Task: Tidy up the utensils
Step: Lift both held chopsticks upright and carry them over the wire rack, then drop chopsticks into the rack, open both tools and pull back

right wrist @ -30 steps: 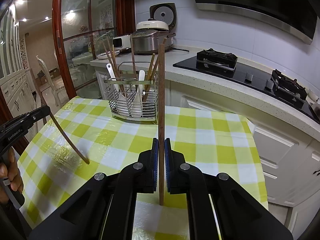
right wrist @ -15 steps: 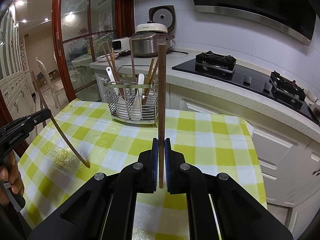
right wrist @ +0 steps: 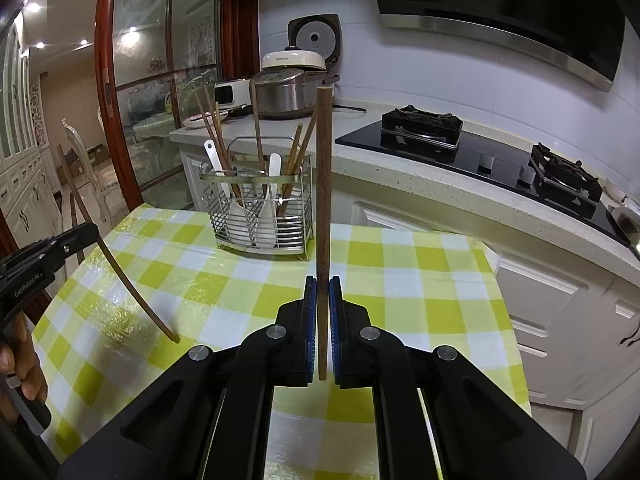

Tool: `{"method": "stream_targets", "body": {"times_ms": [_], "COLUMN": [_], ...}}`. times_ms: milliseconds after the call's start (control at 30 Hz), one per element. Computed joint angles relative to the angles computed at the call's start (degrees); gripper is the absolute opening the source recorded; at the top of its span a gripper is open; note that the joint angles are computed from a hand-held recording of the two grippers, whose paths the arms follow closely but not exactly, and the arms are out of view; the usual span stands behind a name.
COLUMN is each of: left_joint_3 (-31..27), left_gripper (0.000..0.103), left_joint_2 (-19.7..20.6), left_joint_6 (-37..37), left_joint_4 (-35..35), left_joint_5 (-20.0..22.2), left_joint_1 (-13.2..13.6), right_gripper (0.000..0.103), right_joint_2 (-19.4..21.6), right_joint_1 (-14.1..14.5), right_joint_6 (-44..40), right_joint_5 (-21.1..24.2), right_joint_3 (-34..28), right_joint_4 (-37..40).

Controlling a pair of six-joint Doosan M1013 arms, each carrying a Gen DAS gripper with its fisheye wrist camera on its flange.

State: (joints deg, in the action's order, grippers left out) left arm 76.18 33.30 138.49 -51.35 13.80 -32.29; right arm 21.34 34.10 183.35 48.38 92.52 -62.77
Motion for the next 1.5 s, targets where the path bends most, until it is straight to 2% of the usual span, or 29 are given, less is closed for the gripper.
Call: {"method": "stream_targets", "body": {"times_ms": [200, 433, 667, 967, 1233, 1500], "left_joint_3": [-1.2, -5.3, -11.2, -21.5, -32.4, -42.6], "left_gripper": [0.006, 0.006, 0.006, 0.006, 0.006, 0.006], "left_joint_2": [0.3, 1.1, 2.5, 6.4, 12.8, 20.1], "left_joint_6": [1.1, 3.7, 3.5, 2.0, -6.2, -16.8], "left_joint_4": [-0.4, -2.2, -1.5, -0.7, 5.3, 11.9], "left_joint_5": [0.2, 2.1, 3.9, 5.5, 7.8, 12.2], "left_joint_1": [0.1, 0.7, 1.2, 1.0, 0.5, 0.2], "right_gripper": [0.007, 0.007, 0.007, 0.007, 0.007, 0.007], "right_joint_2": [0.0, 0.6, 1.4, 3.7, 7.4, 10.1], "right_joint_1": [-0.3, -1.2, -2.6, -5.3, -7.6, -9.7], "right_joint_6": [-0.2, -3.2, -8.2, -14.8, -19.6, -21.9], "right_joint_5": [-0.4, -1.6, -4.1, -6.1, -4.5, -4.1], "right_joint_3": [-1.4, -5.4, -10.4, -18.5, -24.2, -25.9], "right_joint_4": [-1.0, -1.9, -0.9, 1.5, 4.5, 9.1]}}
